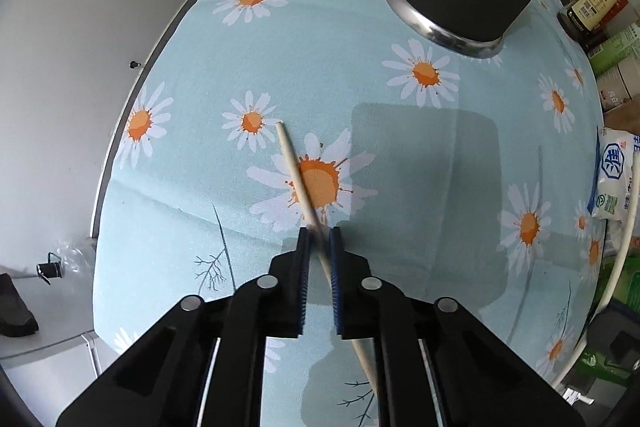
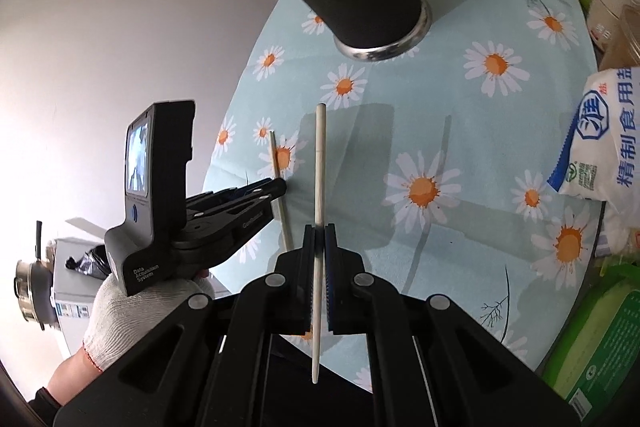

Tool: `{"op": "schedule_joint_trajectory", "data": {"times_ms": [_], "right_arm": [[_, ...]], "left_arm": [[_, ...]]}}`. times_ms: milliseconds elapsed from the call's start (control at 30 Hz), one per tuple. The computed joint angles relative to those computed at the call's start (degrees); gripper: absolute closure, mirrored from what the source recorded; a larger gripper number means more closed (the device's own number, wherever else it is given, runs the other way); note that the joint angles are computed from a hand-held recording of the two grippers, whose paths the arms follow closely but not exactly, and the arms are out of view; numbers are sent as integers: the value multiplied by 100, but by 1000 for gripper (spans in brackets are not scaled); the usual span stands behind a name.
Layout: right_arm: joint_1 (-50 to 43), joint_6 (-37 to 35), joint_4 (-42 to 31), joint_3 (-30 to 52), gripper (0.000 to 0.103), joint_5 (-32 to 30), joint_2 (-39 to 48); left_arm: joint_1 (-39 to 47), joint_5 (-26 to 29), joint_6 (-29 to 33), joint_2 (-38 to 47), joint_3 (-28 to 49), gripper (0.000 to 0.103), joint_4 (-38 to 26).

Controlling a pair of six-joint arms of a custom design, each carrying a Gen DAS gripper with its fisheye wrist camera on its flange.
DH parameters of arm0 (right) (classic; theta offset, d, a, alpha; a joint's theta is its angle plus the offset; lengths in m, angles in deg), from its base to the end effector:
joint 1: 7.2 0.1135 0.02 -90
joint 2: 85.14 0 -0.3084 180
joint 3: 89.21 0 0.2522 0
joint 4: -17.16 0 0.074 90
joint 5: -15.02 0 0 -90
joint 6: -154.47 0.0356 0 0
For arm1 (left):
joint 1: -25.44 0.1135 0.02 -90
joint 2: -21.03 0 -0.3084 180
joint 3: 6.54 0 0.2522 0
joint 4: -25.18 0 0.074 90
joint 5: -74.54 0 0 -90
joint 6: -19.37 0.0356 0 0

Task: Organize utensils
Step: 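Grasp a wooden chopstick with the right tool while the left tool grasps the other, then lift both held chopsticks upright and carry them over the black holder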

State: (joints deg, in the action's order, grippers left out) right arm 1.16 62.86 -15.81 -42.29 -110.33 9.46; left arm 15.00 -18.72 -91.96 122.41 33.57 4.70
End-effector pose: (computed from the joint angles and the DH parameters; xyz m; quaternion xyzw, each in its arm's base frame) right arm 0.2258 0.0540 0.1328 -0.1072 0.9439 0.3067 0.0597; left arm 0.2146 -0.0375 0.0863 -0.0966 0.9923 0.0076 0.0769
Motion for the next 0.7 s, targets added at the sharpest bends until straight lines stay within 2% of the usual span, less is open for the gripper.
{"op": "schedule_joint_trajectory", "data": {"times_ms": [33,233,433,500,567,700], "right_arm": [[-29,42,10,-19,97,-1,-21],[131,437,183,-40,97,233,-43],[554,1000,381,113,97,708,0],[693,1277,485,193,97,865,100],[782,1459,529,247,97,1000,132],[930,1813,649,333,97,1157,92]], "left_arm": [[48,19,54,4,-15,99,30],[537,447,403,-30,-198,99,336],[1135,972,1080,-131,-298,100,545],[1437,1199,1469,-288,-235,100,406],[1755,1503,1828,-659,-124,100,-51],[2042,1855,2370,-1151,83,100,-540]]}}
